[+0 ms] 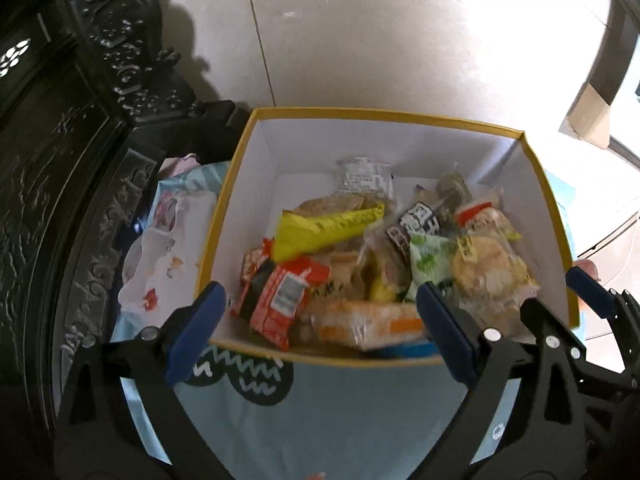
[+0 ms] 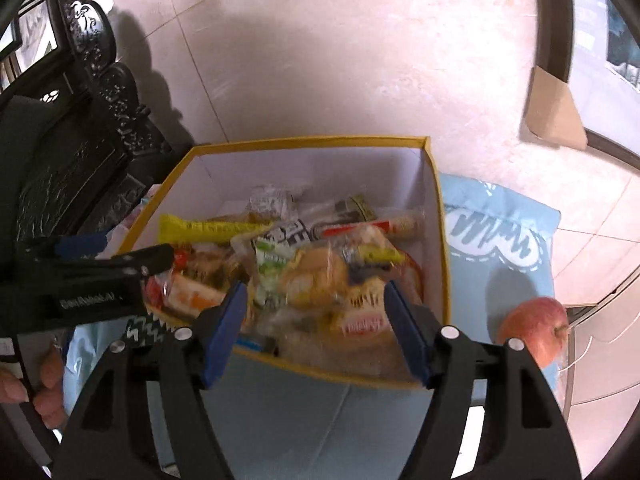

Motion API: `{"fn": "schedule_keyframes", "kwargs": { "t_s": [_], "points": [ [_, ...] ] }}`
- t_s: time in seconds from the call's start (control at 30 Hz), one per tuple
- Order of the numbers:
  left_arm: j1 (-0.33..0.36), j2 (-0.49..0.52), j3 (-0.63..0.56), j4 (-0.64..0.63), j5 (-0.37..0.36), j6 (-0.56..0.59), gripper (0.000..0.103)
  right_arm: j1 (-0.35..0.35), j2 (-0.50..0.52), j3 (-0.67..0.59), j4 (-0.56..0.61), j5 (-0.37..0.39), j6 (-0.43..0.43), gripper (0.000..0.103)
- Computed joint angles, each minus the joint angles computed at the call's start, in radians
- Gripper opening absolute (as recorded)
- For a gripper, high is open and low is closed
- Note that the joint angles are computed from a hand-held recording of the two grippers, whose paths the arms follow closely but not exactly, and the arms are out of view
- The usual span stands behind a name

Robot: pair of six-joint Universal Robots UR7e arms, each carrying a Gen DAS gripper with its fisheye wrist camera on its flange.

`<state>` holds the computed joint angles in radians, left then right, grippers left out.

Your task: Organize snacks

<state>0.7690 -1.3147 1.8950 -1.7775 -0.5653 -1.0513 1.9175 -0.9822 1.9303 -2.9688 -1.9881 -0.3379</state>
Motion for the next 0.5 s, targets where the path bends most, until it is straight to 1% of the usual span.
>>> {"fn": "schedule_keyframes", "kwargs": {
  "t_s": [0.07, 0.17, 0.3, 0.5],
  "points": [
    [-0.022, -0.016, 0.01, 0.045, 0.004, -0.042, 0.099, 0.004, -0.022, 0.027, -0.005, 0.001, -0.002, 0.071],
    [-0.063, -0.048, 0.03, 0.122, 0.008, -0.112, 0.101, 0.018, -0.046, 0.068, -0.026, -0.024, -0.015, 0.071],
    [-0.1, -0.083, 0.049, 0.196, -0.012, -0.188, 0.101, 0.036, -0.085, 0.119, -0.03, -0.036, -0.02, 0.071],
    [-0.153, -0.123, 0.071, 0.286, -0.047, -0.284, 0.101, 0.061, -0.131, 0.169, -0.016, -0.056, -0.003, 0.071]
  ]
}}
